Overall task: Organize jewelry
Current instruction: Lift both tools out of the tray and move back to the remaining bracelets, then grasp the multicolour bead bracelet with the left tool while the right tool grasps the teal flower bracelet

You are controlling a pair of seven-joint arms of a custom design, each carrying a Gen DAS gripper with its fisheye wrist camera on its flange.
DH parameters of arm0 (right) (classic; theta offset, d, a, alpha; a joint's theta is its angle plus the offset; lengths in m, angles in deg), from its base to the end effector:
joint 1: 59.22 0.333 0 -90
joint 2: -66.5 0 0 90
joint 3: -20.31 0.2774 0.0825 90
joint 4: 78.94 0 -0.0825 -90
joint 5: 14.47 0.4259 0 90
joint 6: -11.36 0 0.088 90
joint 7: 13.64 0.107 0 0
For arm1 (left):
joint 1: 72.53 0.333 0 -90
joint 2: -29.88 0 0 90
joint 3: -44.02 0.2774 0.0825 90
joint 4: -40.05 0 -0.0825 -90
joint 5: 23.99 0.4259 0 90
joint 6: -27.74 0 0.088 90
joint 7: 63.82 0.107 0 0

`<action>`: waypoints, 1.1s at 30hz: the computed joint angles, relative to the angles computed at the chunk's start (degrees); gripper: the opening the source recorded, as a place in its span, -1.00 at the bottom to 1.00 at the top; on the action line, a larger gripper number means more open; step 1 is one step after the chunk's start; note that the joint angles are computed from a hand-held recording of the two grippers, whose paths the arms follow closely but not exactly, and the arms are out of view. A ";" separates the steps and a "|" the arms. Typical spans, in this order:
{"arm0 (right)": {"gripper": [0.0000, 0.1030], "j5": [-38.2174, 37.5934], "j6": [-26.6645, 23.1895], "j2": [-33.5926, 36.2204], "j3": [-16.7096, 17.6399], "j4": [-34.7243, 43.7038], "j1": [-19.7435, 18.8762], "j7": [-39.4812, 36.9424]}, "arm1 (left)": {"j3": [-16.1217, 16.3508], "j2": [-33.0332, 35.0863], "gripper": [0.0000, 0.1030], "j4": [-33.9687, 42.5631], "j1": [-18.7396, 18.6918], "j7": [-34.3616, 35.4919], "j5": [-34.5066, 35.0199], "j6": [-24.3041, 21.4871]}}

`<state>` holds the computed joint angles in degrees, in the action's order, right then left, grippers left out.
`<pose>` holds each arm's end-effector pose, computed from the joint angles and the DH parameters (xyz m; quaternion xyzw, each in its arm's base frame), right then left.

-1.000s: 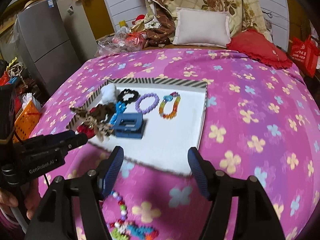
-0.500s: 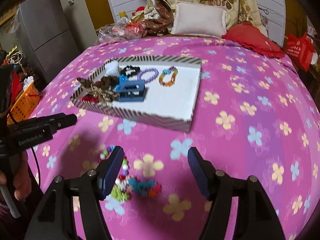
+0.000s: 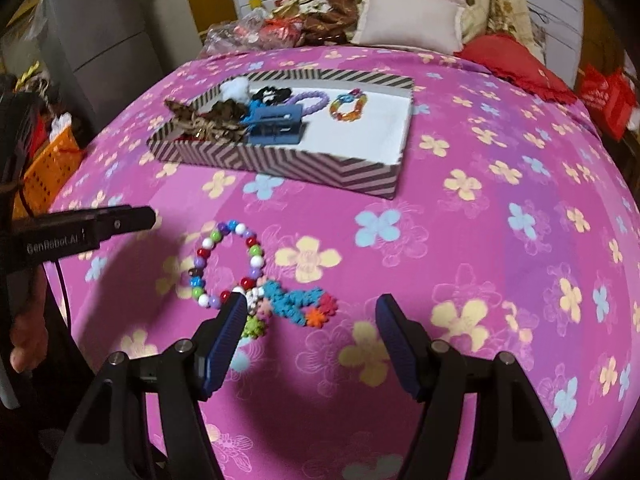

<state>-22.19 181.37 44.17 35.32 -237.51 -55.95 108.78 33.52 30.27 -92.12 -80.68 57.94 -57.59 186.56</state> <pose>0.4343 0.1431 0.3236 -0.6381 0.7128 -0.1693 0.2368 0.5527 -0.1612 0.3202 -0.5404 0.7962 -0.2632 0.0686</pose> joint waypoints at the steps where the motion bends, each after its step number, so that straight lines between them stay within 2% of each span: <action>1: 0.36 -0.27 0.02 0.42 0.20 0.21 -0.05 -0.11 | 0.03 0.07 -0.21 0.05 0.03 -0.20 0.04 -0.04; 8: 0.36 -5.91 -0.75 3.10 3.00 2.15 -2.84 3.31 | -0.09 0.09 -0.21 -0.14 0.05 -0.35 -0.02 0.62; 16: 0.33 -11.31 1.89 4.72 3.30 2.39 -4.73 7.96 | -0.22 0.31 -0.21 -0.08 0.08 -1.17 0.81 0.16; 19: -0.02 -13.48 1.40 5.09 4.30 2.78 -5.89 9.10 | -0.23 0.41 -0.21 -0.03 0.11 -1.39 1.01 0.20; 20: -0.20 -13.40 1.79 5.07 3.59 2.57 -5.30 8.81 | -0.26 0.44 -0.21 -0.01 0.11 -1.51 1.03 0.24; 22: -0.43 -11.71 2.37 5.29 1.50 2.25 -3.24 6.73 | -0.29 0.52 -0.21 0.04 0.13 -1.74 0.91 0.25; 23: -0.57 -12.07 1.69 5.16 2.04 2.42 -3.69 6.90 | -0.30 0.56 -0.21 0.09 0.16 -1.77 0.90 0.17; 24: -0.63 -13.71 0.94 4.77 3.51 2.48 -5.12 8.16 | -0.30 0.56 -0.21 0.14 0.20 -1.57 0.80 0.00; 25: -0.65 -13.52 0.99 4.44 2.98 2.12 -4.75 8.14 | -0.33 0.55 -0.21 0.15 0.22 -1.38 0.62 -0.20; 27: -0.67 -10.10 2.21 3.71 -0.31 0.77 -1.96 5.86 | -0.41 0.56 -0.21 0.15 0.18 -0.80 0.20 -0.53; 30: -0.69 -9.02 1.99 2.02 0.69 -0.41 -3.23 5.79 | -0.59 0.64 -0.21 0.33 0.02 0.21 -0.76 -1.41; 33: -0.69 -5.94 2.68 1.21 -1.00 -1.48 -2.01 3.43 | -0.85 1.10 -0.21 1.02 -0.17 1.05 -1.98 -2.94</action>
<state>-28.13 184.05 45.38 34.32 -239.00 -57.96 112.21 32.67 31.36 -91.10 -80.85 58.99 -59.57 183.62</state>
